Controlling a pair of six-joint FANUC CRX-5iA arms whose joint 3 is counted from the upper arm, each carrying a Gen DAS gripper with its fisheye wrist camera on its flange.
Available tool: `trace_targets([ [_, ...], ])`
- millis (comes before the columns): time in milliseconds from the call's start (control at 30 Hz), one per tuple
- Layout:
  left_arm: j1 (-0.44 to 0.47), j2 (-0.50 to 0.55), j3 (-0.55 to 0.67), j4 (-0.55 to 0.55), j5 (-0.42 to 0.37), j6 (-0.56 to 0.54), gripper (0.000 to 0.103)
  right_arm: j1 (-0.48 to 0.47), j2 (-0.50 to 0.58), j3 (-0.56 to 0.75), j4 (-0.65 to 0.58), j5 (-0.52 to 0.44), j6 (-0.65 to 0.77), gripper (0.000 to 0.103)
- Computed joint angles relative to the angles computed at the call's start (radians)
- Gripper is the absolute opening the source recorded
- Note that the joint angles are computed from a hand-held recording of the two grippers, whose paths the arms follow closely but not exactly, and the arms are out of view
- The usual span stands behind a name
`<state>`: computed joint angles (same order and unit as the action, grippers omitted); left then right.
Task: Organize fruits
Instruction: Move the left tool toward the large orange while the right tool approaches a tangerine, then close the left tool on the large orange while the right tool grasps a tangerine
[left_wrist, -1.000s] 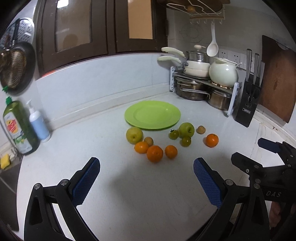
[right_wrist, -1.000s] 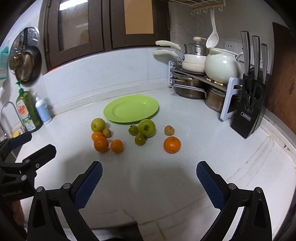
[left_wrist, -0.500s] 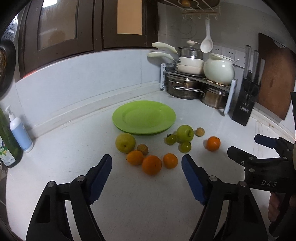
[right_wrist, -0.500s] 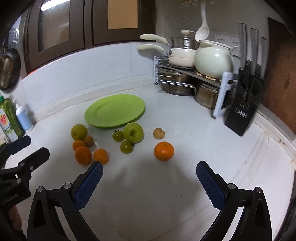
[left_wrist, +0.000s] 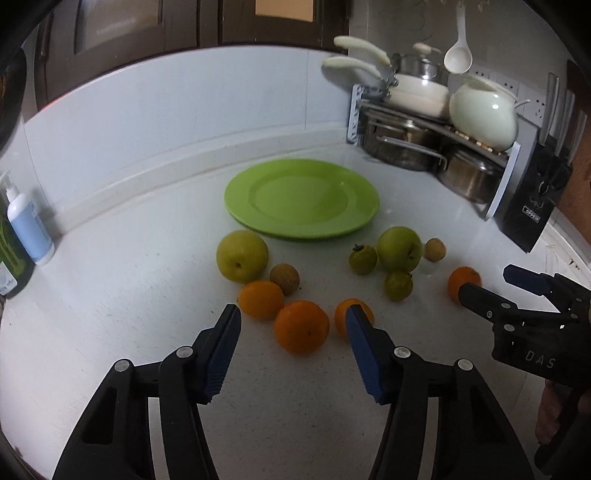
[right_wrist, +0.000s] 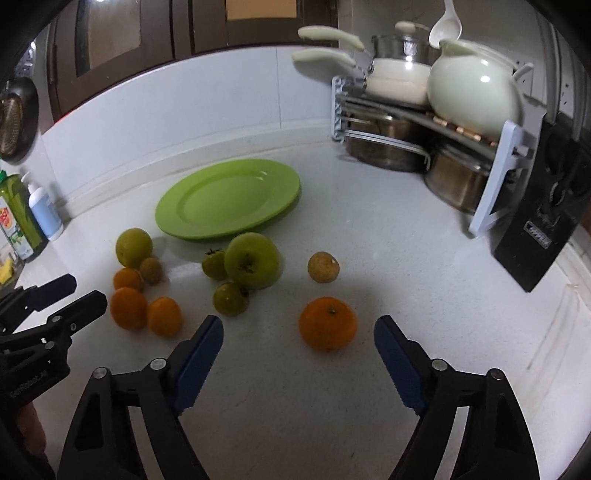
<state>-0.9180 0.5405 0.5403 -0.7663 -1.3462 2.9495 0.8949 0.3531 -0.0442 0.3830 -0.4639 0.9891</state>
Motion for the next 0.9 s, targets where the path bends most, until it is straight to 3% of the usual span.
trace_targets([
  [367, 0.037, 0.037, 0.012, 0.062, 0.021, -0.030, 0.051, -0.028, 0.067, 0.091, -0.129, -0.063, 0.101, 0.071],
  [900, 0.067, 0.036, -0.011, 0.099, 0.075, -0.059, 0.041, -0.038, 0.115, 0.151, -0.135, -0.111, 0.124, 0.050],
])
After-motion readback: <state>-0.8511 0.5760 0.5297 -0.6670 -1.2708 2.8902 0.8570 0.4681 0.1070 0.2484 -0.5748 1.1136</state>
